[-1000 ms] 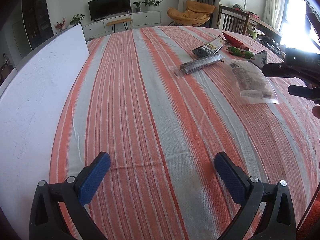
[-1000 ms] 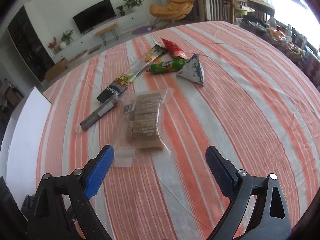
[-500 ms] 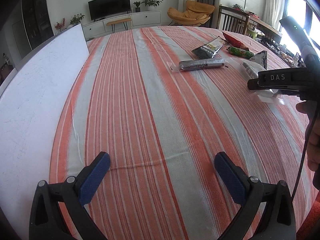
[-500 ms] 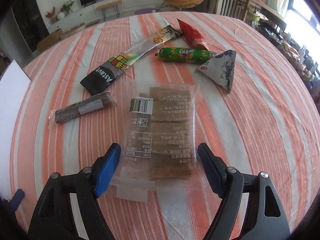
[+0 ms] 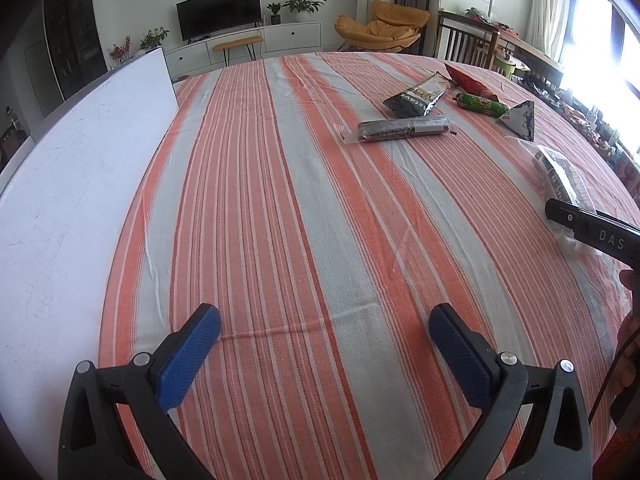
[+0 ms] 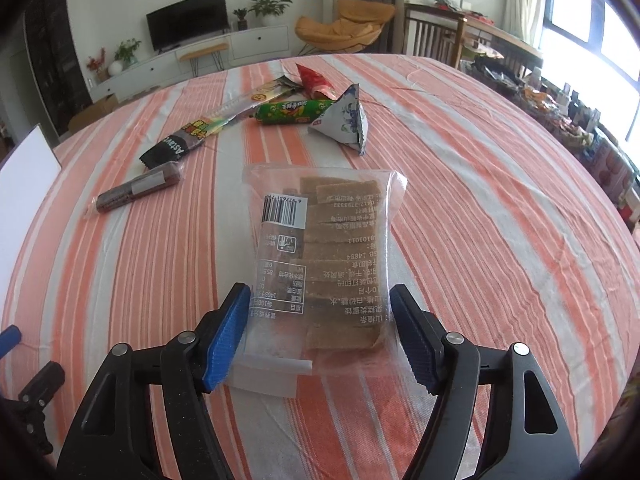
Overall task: Organize snacks
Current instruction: 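Grasp the clear bag of brown biscuits with the right tool, then hold the biscuit bag in the right tool while the left tool moves toward the dark stick snack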
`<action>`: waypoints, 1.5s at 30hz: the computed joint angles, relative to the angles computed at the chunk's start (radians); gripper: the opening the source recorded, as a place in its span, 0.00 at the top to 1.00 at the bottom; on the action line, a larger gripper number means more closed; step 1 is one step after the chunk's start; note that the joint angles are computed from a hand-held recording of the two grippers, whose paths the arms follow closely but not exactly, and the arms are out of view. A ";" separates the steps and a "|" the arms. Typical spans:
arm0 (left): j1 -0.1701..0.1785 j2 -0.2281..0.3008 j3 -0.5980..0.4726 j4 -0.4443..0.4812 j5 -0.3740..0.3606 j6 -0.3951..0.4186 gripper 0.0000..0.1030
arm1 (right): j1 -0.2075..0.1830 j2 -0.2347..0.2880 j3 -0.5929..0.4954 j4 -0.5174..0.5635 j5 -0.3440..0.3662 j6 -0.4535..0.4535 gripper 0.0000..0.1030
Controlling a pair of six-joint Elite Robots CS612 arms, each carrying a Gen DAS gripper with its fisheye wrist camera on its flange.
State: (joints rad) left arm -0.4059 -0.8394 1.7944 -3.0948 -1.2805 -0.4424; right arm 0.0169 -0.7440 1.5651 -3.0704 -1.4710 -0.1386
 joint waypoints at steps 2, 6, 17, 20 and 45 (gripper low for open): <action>0.000 0.000 0.000 -0.001 0.000 0.000 0.00 | -0.001 0.000 0.000 0.004 -0.005 0.001 0.23; 0.000 0.000 0.001 -0.001 0.000 0.000 0.00 | 0.000 -0.001 0.005 0.002 -0.016 0.004 0.19; 0.000 -0.001 0.001 -0.001 0.001 -0.001 0.00 | -0.001 -0.001 0.008 0.001 -0.019 0.008 0.16; -0.001 -0.001 0.002 -0.001 0.001 -0.001 0.00 | -0.002 -0.001 0.008 0.000 -0.019 0.008 0.16; 0.003 -0.004 -0.019 0.069 -0.011 -0.023 0.00 | -0.003 -0.002 0.010 0.000 -0.017 0.007 0.16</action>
State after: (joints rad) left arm -0.4026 -0.8439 1.7754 -3.0261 -1.2912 -0.4653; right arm 0.0143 -0.7462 1.5751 -3.0706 -1.4884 -0.1315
